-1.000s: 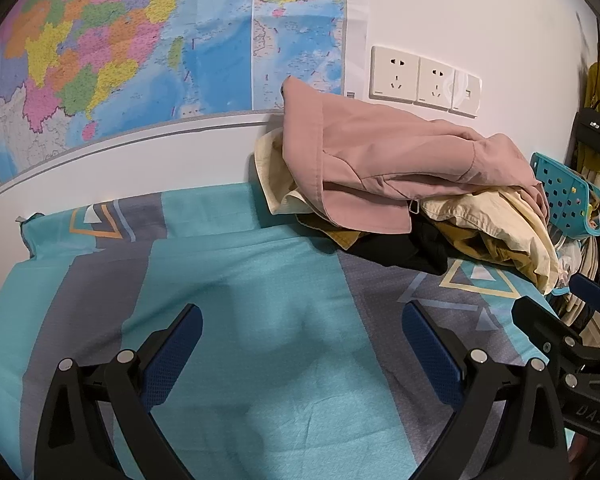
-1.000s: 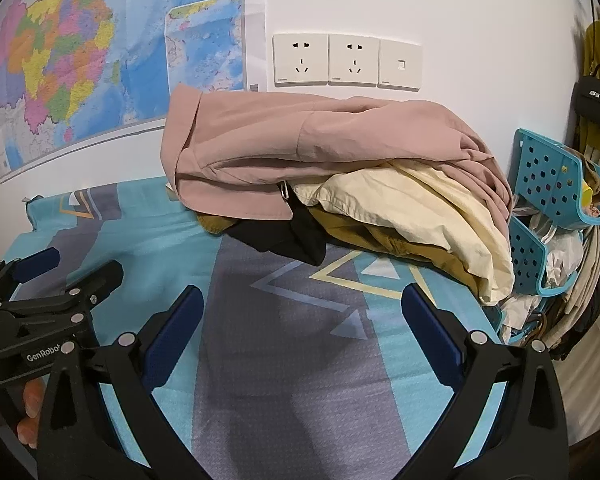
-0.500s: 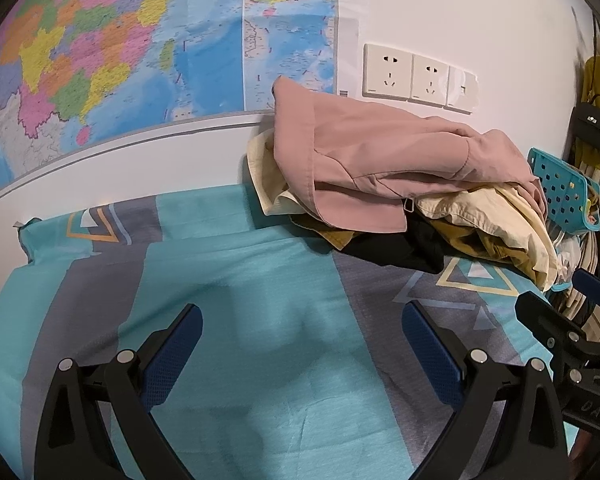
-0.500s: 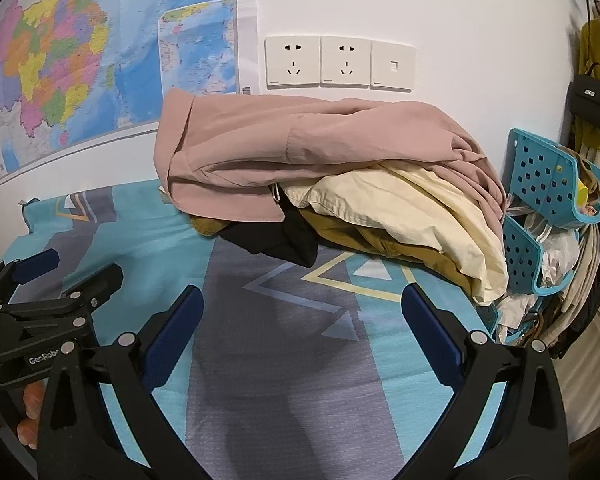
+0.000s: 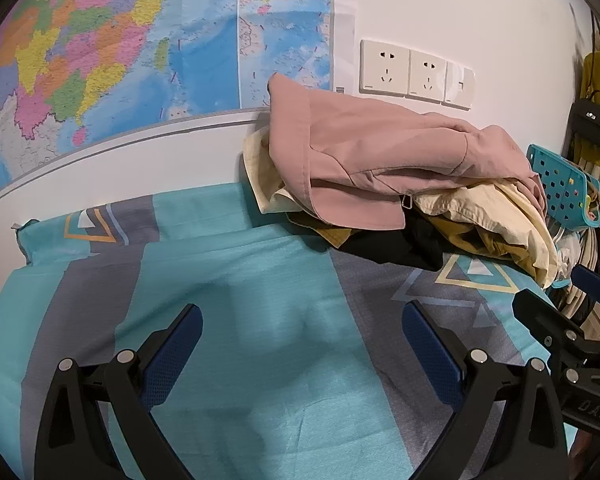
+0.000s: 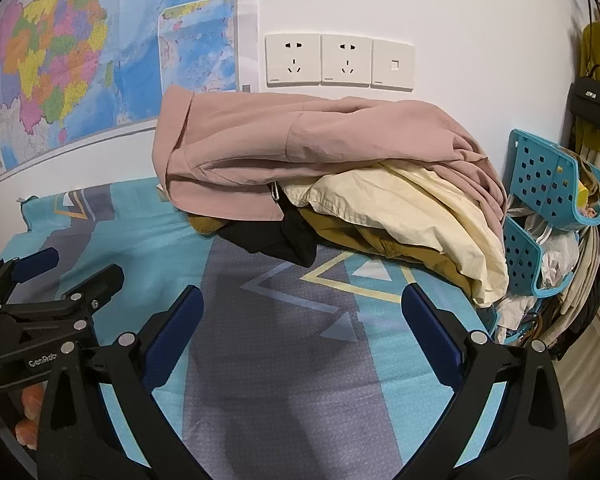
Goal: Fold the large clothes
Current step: 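Reach the right tool to the pink jacket on the pile and grasp it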
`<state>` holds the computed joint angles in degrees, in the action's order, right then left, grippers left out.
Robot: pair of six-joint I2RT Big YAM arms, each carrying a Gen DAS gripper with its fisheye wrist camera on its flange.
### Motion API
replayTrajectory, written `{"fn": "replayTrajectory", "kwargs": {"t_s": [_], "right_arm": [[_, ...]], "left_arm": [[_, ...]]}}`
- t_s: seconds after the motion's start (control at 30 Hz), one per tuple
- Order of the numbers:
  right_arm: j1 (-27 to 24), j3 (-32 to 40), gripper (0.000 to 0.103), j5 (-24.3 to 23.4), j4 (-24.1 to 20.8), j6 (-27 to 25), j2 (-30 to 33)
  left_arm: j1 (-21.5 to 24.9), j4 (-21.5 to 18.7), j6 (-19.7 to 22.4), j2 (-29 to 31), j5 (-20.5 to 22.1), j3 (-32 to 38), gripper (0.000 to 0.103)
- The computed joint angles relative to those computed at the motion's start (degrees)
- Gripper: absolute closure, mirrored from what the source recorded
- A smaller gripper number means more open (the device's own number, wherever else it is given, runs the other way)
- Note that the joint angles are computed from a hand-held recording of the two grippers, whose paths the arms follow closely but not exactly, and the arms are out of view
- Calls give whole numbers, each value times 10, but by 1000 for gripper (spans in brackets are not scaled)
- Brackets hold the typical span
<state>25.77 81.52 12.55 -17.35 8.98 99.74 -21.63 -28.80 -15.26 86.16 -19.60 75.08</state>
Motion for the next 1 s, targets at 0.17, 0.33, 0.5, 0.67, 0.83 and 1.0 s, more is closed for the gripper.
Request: {"fn": "replayTrajectory", "kwargs": {"t_s": [0.17,0.33,0.5,0.67,0.83,1.0], "right_arm": [[0,7,5,0,-1,-7,5],[2,13,5,7,5,-23,10],[4,45,5,26,27,-91,32],[8,157,5,56,15,-212,109],[18,282,6,111,4,-362,204],[23,369,10,133,27,-505,272]], "left_arm": [[1,1,0,1,2,-1,7],[2,2,6,3,6,2,7],[16,-9,2,17,14,16,7],[40,-19,-3,33,2,31,7],[61,-22,3,44,-10,41,6],[76,-29,22,63,-13,63,6]]}}
